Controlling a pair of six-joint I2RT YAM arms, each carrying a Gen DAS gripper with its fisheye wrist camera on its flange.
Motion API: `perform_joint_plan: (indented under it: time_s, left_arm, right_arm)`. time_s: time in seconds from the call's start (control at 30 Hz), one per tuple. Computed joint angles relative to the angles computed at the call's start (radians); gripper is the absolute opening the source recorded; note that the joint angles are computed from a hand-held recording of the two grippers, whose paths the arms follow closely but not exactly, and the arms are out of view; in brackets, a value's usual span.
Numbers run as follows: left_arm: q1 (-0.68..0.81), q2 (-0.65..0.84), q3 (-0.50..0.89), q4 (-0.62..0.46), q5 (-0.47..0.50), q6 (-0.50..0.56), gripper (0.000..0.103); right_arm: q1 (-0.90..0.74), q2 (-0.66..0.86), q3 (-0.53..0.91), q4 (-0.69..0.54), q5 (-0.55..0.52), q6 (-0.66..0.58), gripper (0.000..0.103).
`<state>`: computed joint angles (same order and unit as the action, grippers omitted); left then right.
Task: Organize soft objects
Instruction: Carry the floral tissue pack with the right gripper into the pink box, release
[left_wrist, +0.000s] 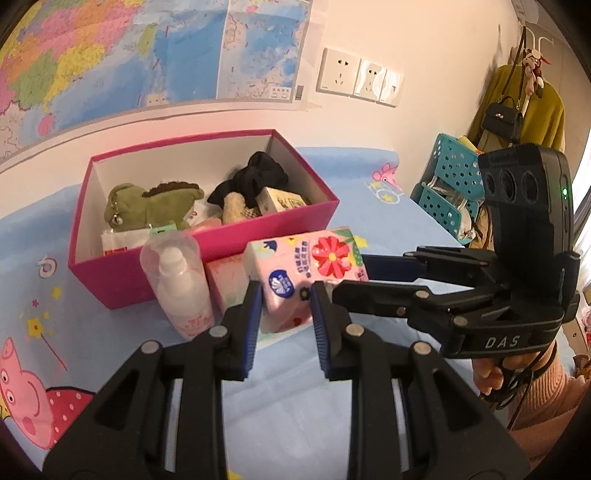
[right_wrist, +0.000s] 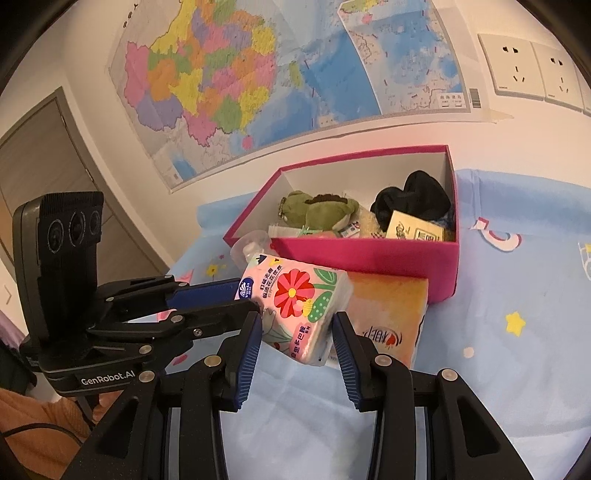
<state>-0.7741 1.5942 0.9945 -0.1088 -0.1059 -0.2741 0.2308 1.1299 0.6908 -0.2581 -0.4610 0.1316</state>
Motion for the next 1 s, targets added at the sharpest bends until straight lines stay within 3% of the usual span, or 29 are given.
perform_joint_plan:
  time_s: [1.0]
  left_arm:
    - [0.068,0.064,0.113,-0.023,0.021,0.038,0.028]
  right_arm:
    - [-0.014,0.118,0.14,0.012,0.0,-0.043,0.041]
